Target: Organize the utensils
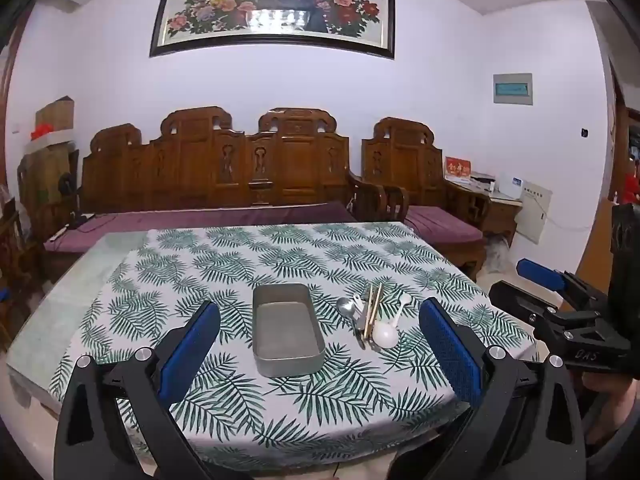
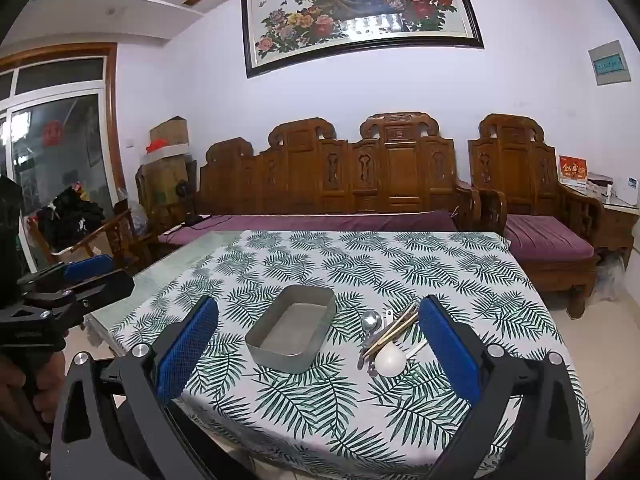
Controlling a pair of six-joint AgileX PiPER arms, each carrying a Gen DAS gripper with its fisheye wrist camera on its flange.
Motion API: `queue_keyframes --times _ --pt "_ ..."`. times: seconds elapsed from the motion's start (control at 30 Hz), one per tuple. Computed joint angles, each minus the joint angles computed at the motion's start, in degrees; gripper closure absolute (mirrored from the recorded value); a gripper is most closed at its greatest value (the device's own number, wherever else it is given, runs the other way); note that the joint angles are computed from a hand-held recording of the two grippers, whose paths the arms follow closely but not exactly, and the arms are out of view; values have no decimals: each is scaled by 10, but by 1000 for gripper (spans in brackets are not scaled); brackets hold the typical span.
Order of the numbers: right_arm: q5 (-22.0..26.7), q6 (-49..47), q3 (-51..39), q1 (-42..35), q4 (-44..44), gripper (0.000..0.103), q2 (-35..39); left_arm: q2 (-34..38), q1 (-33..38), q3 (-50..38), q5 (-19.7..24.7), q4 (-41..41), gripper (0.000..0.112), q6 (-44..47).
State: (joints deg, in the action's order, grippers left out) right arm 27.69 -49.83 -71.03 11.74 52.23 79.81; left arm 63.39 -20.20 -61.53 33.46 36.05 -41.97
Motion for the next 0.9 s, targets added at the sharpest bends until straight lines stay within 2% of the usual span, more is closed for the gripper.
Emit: queue_keyframes --times 0.07,0.17,0.27,0.47,0.5,0.9 --pt "2 -1 0 -1 3 3 0 -4 3 5 -10 -2 16 -3" --pt "3 -3 2 -1 4 3 -2 -5 -8 5 -1 17 16 -20" --pt "1 -3 1 1 5 3 2 -11 3 5 -4 -17 16 6" --pt "0 12 -1 7 -9 3 0 -15 -5 11 -3 5 16 -13" --pt "-4 12 0 10 -9 3 0 -10 12 6 -13 -16 16 8" --pt "0 -15 5 0 22 3 1 -14 8 6 -12 -11 16 3"
